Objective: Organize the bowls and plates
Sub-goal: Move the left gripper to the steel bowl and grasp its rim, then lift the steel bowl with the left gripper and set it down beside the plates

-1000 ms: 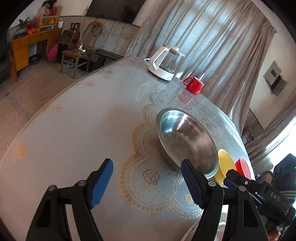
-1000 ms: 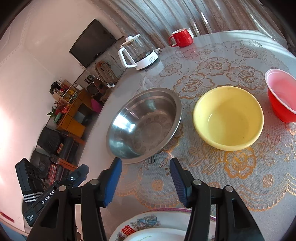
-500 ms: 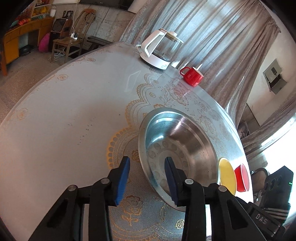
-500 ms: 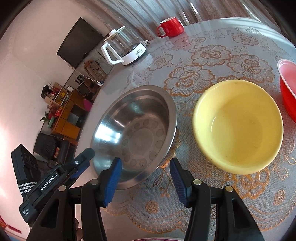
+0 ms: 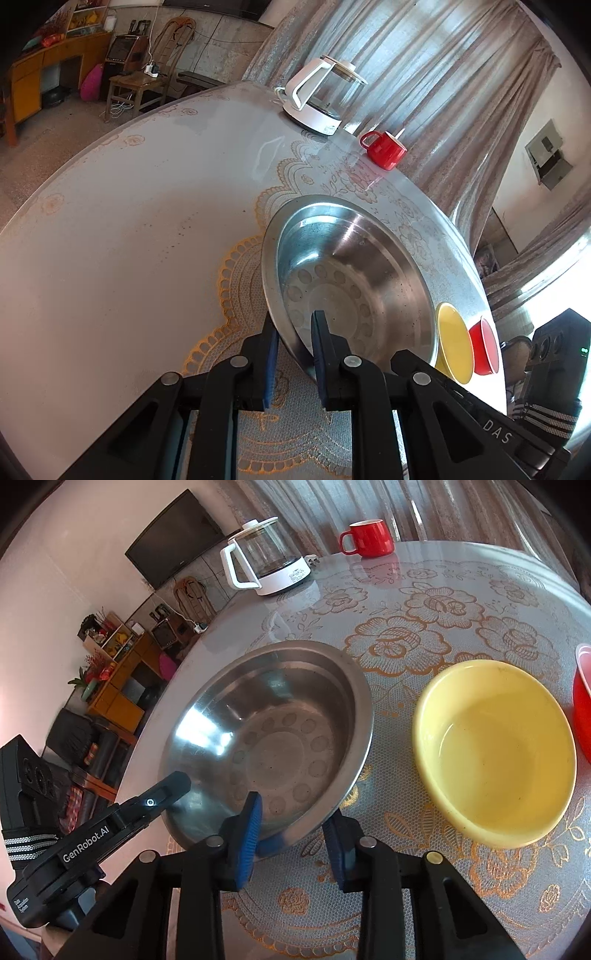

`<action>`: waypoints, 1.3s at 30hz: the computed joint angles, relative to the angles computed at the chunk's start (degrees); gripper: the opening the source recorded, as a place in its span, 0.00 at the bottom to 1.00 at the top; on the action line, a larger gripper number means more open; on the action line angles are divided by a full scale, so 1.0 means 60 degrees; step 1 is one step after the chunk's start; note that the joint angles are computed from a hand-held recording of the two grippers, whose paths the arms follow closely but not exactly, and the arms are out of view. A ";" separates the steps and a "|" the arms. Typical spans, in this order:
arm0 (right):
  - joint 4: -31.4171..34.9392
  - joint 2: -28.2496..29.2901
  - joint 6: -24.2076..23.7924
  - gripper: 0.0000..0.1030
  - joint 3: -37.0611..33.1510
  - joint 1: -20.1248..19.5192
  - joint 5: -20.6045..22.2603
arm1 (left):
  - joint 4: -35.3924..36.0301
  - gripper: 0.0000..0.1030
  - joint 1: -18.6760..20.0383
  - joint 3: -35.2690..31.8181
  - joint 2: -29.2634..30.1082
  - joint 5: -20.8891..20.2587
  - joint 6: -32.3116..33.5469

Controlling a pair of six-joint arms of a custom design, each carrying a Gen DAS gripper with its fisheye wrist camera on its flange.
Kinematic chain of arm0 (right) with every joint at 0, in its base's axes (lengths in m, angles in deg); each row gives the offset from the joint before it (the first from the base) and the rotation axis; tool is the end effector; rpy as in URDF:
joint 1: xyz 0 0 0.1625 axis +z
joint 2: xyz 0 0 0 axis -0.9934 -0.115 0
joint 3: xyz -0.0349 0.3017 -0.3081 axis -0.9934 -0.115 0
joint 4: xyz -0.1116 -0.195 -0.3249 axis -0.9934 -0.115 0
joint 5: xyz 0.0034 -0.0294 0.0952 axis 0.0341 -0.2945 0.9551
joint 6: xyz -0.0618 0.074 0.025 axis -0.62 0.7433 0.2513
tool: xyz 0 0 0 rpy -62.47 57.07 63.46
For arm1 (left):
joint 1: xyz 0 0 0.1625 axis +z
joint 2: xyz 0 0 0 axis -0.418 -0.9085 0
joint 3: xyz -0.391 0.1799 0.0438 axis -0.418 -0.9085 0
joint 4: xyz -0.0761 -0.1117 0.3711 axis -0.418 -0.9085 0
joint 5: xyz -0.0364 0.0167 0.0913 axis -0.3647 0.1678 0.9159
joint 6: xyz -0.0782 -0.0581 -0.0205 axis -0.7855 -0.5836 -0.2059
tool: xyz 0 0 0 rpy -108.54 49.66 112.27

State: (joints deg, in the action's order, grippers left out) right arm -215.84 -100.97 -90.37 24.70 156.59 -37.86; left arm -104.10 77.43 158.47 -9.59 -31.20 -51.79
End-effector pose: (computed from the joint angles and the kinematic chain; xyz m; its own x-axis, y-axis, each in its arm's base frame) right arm -0.0721 -0.6648 0.2531 -0.9521 0.0624 0.2995 -0.1241 0.8161 -0.5644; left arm -0.2897 -0.6777 -0.0971 -0.9565 0.1027 -0.2732 0.2325 0.8340 -0.5004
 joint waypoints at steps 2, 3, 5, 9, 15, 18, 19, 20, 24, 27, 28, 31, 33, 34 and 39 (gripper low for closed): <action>0.0089 -0.0051 -0.0052 0.28 0.0056 -0.0007 0.0116 | -0.0276 0.17 -0.0026 0.0417 -0.0191 0.0053 -0.0064; 0.0101 -0.0064 -0.0103 0.27 0.0091 0.0013 0.0107 | -0.0394 0.18 -0.0045 0.0632 -0.0297 0.0097 -0.0136; 0.0151 -0.0103 -0.0232 0.27 0.0203 0.0078 0.0093 | -0.0729 0.18 -0.0098 0.1095 -0.0511 0.0220 -0.0196; 0.0069 -0.0177 -0.0528 0.27 0.0514 0.0193 0.0183 | -0.1319 0.19 -0.0218 0.2052 -0.0945 0.0474 -0.0426; -0.0104 -0.0386 -0.1055 0.27 0.1153 0.0378 0.0270 | -0.2280 0.21 -0.0449 0.3447 -0.1524 0.0756 -0.0733; -0.0237 -0.0551 -0.1336 0.27 0.1519 0.0437 0.0313 | -0.2681 0.22 -0.0600 0.4042 -0.1747 0.0872 -0.0787; -0.0322 -0.0606 -0.1421 0.27 0.1646 0.0467 0.0299 | -0.2778 0.22 -0.0658 0.4210 -0.1810 0.0930 -0.0815; -0.0400 -0.0661 -0.1495 0.27 0.1779 0.0489 0.0295 | -0.2874 0.22 -0.0718 0.4369 -0.1873 0.0997 -0.0857; -0.0543 -0.0898 -0.1658 0.27 0.2284 0.0517 0.0445 | -0.3376 0.23 -0.0957 0.5073 -0.2109 0.1217 -0.0994; -0.0624 -0.1045 -0.1819 0.27 0.2658 0.0569 0.0440 | -0.3600 0.24 -0.1115 0.5597 -0.2279 0.1338 -0.1222; -0.0641 -0.1068 -0.1914 0.27 0.2747 0.0586 0.0422 | -0.3659 0.24 -0.1144 0.5744 -0.2328 0.1362 -0.1302; -0.0742 -0.1096 -0.2154 0.27 0.3013 0.0657 0.0359 | -0.3782 0.25 -0.1218 0.6183 -0.2474 0.1436 -0.1595; -0.0851 -0.1059 -0.2270 0.27 0.3150 0.0678 0.0304 | -0.3795 0.25 -0.1247 0.6371 -0.2522 0.1522 -0.1757; -0.0865 -0.1042 -0.2302 0.27 0.3202 0.0683 0.0293 | -0.3822 0.25 -0.1266 0.6465 -0.2539 0.1589 -0.1818; -0.1186 -0.0889 -0.2402 0.27 0.3444 0.0691 0.0128 | -0.3668 0.25 -0.1421 0.6596 -0.2484 0.2066 -0.1885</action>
State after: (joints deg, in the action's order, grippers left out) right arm -222.95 -106.30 -104.78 45.36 160.73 -37.10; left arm -126.10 68.90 198.05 -24.49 -18.80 -63.10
